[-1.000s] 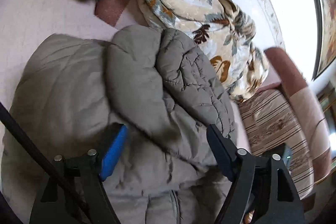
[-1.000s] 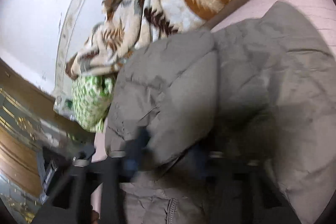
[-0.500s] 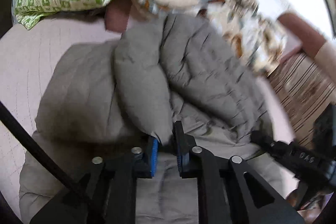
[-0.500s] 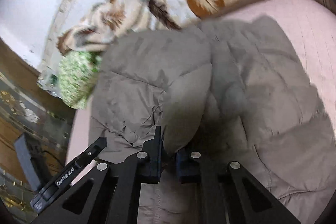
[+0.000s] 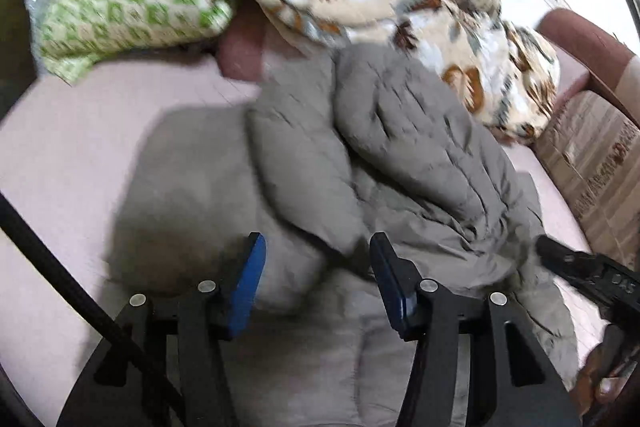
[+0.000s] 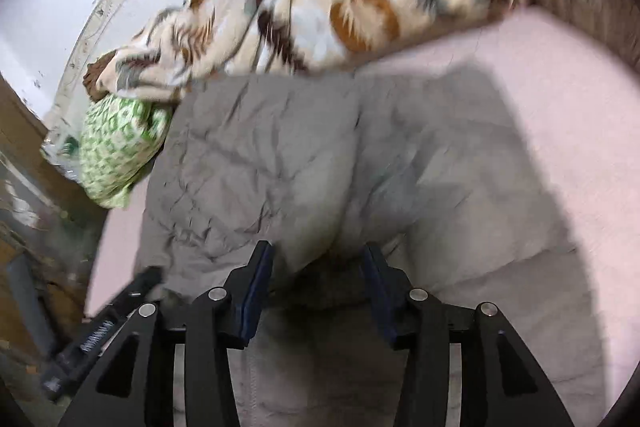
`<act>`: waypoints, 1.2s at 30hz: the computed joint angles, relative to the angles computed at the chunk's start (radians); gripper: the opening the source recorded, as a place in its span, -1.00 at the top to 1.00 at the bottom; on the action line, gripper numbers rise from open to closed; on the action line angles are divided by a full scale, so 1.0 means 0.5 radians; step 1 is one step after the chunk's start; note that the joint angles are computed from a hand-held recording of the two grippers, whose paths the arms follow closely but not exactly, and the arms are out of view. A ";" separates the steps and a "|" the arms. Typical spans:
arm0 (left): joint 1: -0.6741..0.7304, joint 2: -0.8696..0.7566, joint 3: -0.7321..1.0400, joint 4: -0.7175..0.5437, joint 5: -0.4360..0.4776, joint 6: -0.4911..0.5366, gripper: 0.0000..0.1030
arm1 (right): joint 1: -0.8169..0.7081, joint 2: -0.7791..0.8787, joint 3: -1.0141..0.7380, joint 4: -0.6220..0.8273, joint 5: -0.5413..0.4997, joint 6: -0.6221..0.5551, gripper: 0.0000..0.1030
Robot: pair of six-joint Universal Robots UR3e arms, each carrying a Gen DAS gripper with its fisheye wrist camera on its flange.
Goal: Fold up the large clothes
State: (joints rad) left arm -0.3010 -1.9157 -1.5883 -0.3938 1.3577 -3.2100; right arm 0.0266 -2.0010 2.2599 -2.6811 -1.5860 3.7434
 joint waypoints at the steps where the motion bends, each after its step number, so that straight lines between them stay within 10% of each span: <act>1: -0.008 0.014 -0.012 0.067 0.083 -0.028 -0.03 | 0.099 0.051 -0.071 -0.021 -0.149 -0.014 0.02; 8: -0.221 -0.193 0.077 0.526 0.546 0.172 -0.08 | 0.406 0.552 -0.312 -0.459 -0.497 -0.238 0.02; 17: -0.278 -0.464 0.461 0.012 0.471 0.280 -0.23 | 0.462 0.939 -0.522 -0.284 -0.533 -0.314 -0.01; 36: -0.387 -0.318 0.267 0.195 0.592 0.292 -0.26 | 0.506 0.743 -0.454 -0.266 -0.495 -0.265 -0.04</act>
State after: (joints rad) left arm -0.4945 -2.0747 -1.4548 -0.2961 1.6538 -3.0638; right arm 0.2797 -1.6297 2.0329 -2.8142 -1.8337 3.6111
